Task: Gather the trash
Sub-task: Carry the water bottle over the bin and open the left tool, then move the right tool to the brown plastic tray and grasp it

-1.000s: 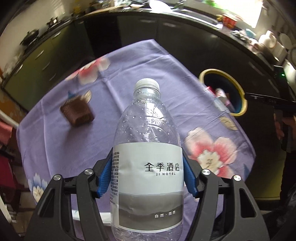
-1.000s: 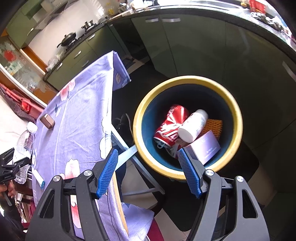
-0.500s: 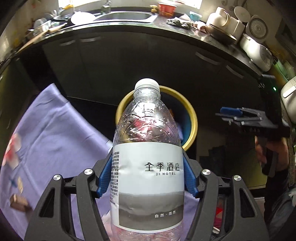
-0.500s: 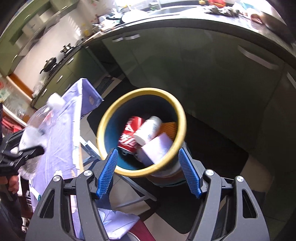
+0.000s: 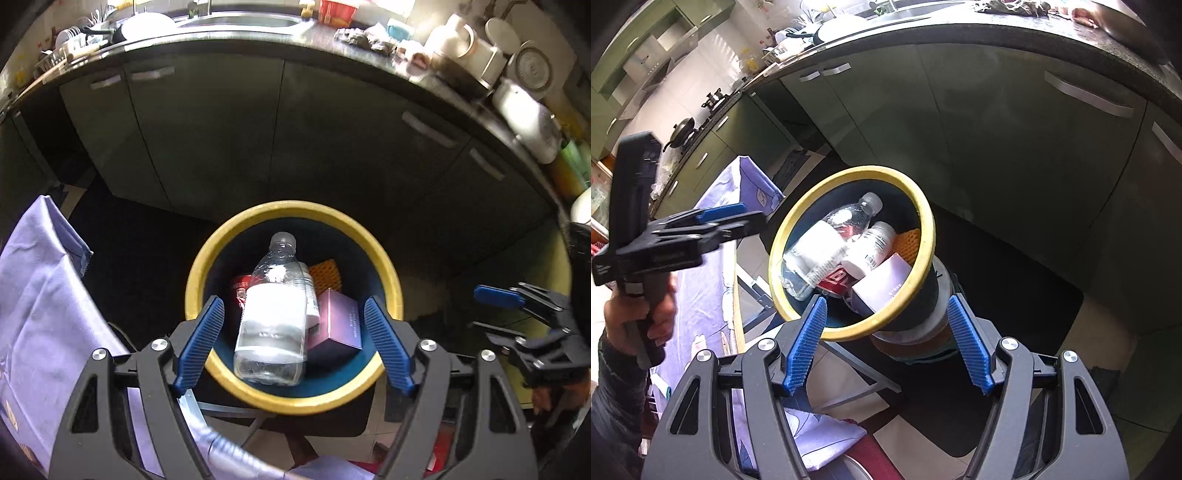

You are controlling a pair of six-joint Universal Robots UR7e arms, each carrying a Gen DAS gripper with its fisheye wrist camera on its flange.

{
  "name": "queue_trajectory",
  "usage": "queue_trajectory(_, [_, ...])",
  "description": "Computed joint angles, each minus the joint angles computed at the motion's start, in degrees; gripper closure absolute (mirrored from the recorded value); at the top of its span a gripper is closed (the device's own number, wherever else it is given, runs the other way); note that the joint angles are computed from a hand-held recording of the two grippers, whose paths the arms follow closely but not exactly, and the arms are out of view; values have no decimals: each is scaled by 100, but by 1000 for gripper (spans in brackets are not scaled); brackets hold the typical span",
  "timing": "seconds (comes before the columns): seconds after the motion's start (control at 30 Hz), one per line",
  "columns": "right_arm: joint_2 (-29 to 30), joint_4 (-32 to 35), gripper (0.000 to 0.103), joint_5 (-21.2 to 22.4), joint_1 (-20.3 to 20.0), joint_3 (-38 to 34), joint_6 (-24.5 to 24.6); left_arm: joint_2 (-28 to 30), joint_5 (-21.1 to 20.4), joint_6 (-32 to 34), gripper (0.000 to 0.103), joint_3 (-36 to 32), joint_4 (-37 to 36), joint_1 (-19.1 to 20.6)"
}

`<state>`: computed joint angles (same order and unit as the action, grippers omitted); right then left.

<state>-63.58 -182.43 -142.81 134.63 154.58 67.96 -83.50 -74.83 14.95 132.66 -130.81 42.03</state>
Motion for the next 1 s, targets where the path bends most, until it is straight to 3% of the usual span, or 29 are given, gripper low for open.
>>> queue_trajectory(0.27, [189, -106, 35, 74, 32, -132, -142, -1699, -16, 183, 25, 1, 732, 63])
queue_trajectory(0.43, [157, 514, 33, 33, 189, -442, -27, -2636, 39, 322, 19, -268, 1383, 367])
queue_trajectory(0.6, [292, 1102, 32, 54, 271, -912, -92, -3522, 376, 622, 14, -563, 1838, 815])
queue_trajectory(0.8, [1062, 1210, 32, 422, 188, -2023, -1283, -4168, 756, 1171, 10, -1037, 1867, 1655])
queue_trajectory(1.0, [2246, 1291, 31, 969, 102, -3678, -2830, -4163, 632, 1749, 8, -1550, 1567, 2840])
